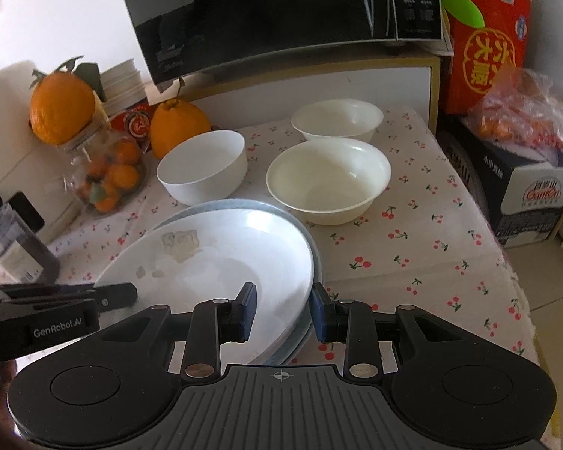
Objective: Organize plates and bowls
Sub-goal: 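Carry the white plate with both grippers and lower it onto the blue-patterned plates, then open both grippers to release the white plate on the stack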
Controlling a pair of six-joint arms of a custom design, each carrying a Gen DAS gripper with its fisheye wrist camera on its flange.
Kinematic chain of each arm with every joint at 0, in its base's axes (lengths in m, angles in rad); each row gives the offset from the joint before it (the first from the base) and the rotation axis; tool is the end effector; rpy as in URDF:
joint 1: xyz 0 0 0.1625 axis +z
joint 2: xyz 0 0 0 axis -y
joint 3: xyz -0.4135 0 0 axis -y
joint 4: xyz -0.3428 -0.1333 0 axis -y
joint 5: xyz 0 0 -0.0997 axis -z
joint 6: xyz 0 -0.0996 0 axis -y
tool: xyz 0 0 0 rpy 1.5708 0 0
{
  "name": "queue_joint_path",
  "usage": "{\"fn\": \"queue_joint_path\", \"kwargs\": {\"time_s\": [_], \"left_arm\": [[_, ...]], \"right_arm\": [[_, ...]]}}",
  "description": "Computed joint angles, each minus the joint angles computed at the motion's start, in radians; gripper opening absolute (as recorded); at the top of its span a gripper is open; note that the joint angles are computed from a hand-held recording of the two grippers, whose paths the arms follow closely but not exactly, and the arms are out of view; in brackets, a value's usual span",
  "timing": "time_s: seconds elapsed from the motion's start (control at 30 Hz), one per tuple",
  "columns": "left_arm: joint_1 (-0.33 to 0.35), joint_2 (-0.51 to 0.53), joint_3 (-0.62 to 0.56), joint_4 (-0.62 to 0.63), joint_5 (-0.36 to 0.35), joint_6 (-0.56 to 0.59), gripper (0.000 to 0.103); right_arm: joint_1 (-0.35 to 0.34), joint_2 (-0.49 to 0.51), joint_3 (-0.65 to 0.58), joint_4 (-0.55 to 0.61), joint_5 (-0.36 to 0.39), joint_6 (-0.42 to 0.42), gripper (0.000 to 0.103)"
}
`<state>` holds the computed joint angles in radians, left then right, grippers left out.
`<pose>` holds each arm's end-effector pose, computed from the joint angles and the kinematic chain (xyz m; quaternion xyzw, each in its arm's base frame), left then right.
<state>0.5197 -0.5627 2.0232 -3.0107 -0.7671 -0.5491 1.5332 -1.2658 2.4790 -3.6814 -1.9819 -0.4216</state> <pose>-0.3198 -0.4192 -0.0288 0.2325 0.8905 -0.2740 0.2793 0.0792 -0.3810 0.2568 0.0814 -0.8827 0.3717 0.2757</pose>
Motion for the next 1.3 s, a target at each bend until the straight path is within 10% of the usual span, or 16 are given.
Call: {"fn": "queue_joint_path", "kwargs": {"time_s": [0.7, 0.87, 1.3], "left_arm": [[-0.006, 0.014, -0.015, 0.039, 0.02, 0.006, 0.025], [0.003, -0.003, -0.011, 0.038, -0.024, -0.034, 0.034], [-0.007, -0.029, -0.007, 0.049, -0.004, -0.159, 0.095]], "right_arm": [[0.014, 0.005, -0.027, 0.045, -0.049, 0.0, 0.033], [0.004, -0.044, -0.028, 0.112, -0.013, 0.055, 0.05], [-0.014, -0.115, -0.058, 0.187, 0.068, 0.185, 0.086]]}}
